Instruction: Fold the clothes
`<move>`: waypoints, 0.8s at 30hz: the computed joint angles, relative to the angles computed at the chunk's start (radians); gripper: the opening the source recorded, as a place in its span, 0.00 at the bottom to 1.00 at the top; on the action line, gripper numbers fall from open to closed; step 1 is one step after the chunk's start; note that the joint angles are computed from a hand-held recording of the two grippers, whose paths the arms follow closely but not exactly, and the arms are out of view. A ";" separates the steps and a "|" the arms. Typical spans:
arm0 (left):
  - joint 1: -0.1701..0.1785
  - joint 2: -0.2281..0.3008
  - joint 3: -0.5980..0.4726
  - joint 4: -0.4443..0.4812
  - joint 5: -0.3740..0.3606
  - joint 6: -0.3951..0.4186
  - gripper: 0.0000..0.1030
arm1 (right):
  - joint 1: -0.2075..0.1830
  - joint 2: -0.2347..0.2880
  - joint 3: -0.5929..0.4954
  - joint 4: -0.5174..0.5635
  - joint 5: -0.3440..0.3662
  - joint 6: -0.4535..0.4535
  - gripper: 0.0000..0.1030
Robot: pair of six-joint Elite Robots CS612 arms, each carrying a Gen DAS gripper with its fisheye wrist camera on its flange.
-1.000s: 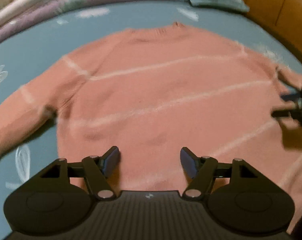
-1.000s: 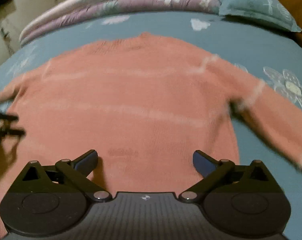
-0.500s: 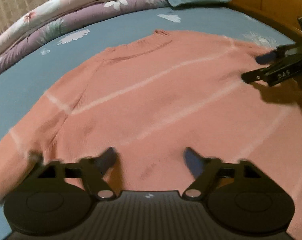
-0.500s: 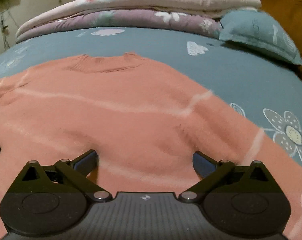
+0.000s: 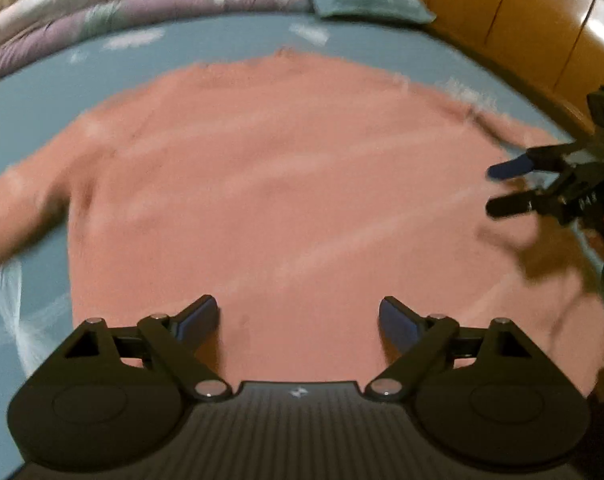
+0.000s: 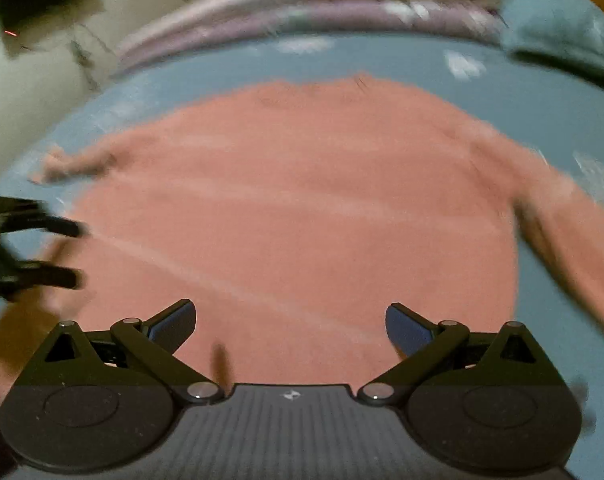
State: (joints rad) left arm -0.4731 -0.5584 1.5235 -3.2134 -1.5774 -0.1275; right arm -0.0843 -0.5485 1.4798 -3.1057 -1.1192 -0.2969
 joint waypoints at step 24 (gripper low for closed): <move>0.003 -0.085 0.115 0.035 0.005 0.076 0.88 | 0.019 -0.080 0.088 0.083 0.031 -0.397 1.00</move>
State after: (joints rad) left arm -0.4705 -0.6435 1.6386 -3.1789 -1.5728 -0.0514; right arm -0.0654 -0.6281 1.5674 -3.0226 -1.0878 -0.6936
